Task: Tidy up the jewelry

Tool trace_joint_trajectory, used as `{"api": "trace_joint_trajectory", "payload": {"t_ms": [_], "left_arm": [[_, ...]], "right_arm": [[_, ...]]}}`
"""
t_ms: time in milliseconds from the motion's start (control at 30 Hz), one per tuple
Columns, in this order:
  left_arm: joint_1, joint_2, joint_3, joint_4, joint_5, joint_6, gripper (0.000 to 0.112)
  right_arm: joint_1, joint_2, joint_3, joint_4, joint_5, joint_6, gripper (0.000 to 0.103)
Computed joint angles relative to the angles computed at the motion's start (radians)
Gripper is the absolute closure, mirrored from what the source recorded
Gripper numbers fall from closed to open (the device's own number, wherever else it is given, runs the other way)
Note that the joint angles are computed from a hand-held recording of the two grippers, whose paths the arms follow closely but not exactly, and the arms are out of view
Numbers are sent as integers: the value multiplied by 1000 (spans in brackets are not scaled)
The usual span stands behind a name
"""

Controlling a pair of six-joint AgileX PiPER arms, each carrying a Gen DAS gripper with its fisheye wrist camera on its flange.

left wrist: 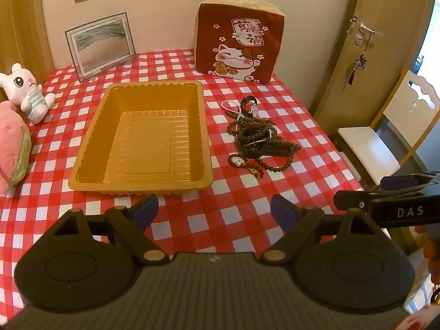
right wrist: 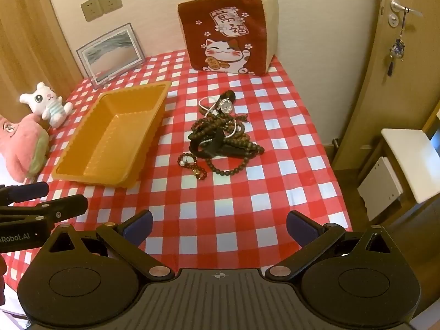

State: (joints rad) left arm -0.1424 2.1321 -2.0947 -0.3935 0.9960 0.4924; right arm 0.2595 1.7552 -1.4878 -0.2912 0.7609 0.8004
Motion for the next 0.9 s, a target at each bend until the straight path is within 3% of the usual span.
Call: {"api": "trace_joint_trajectory", "payload": {"t_ms": [900], "left_arm": [[11,-21,23,-13,-6,14,25]], "right_arm": [[24,-25,9,-21,15,25,0]]}}
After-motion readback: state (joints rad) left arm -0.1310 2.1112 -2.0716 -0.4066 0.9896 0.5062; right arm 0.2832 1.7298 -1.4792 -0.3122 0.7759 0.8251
